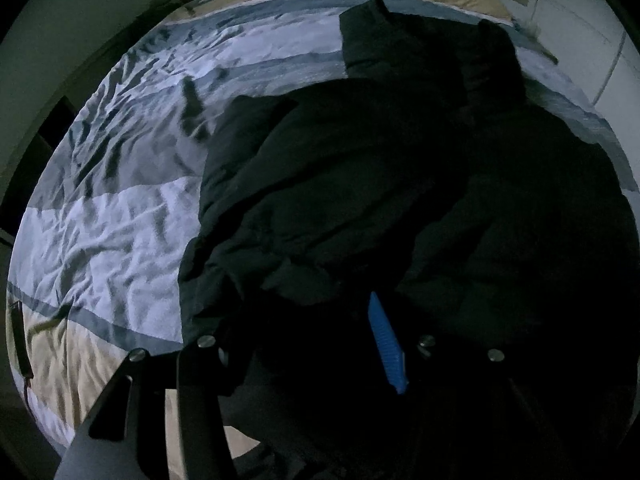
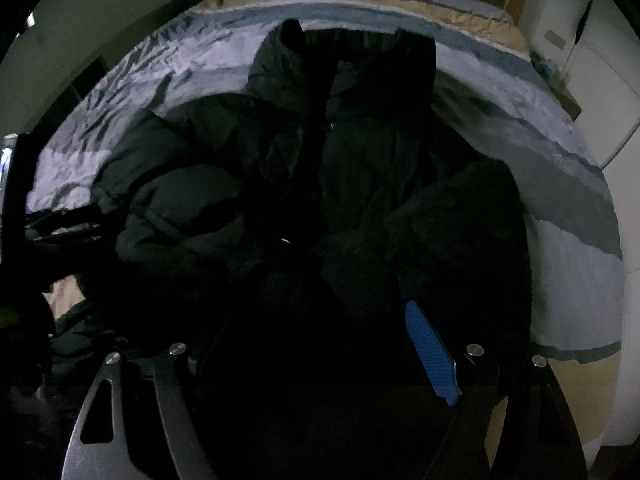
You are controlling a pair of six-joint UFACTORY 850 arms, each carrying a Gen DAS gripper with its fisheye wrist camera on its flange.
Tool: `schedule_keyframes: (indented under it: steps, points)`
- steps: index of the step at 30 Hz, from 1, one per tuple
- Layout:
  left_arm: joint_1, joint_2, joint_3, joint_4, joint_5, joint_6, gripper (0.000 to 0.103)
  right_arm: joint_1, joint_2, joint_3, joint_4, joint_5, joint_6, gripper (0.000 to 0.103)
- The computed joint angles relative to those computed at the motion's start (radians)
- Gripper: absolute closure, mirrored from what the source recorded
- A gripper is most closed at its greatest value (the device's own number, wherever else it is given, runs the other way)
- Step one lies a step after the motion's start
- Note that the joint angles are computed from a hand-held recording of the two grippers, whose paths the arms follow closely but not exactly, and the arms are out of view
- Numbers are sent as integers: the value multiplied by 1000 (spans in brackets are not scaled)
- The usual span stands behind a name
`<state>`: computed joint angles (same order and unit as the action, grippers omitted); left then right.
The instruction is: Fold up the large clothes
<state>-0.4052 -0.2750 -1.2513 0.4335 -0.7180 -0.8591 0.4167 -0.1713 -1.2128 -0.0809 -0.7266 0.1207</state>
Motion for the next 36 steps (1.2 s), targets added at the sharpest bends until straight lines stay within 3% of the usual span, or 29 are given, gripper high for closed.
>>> schedule_keyframes:
  steps: [11, 17, 21, 26, 30, 33, 36]
  points:
    - [19, 5, -31, -71, 10, 68, 51, -29, -2, 3, 4, -19, -17, 22]
    - [74, -33, -156, -121, -5, 139, 51, -99, -1, -62, -24, 7, -6, 22]
    - [125, -91, -270, -141, -20, 190, 51, -156, -54, -152, -24, 22, -26, 22]
    - [196, -215, -459, -260, -23, 350, 51, -211, -185, -333, 0, 35, -88, 22]
    - [246, -369, -666, -448, -32, 557, 51, -234, -321, -509, 66, 39, -154, 22]
    - [273, -511, -858, -580, -60, 652, 51, -249, -433, -644, 138, 23, -202, 22]
    - [287, -705, -1142, -632, -141, 657, 50, -266, -564, -812, 221, -15, -234, 22]
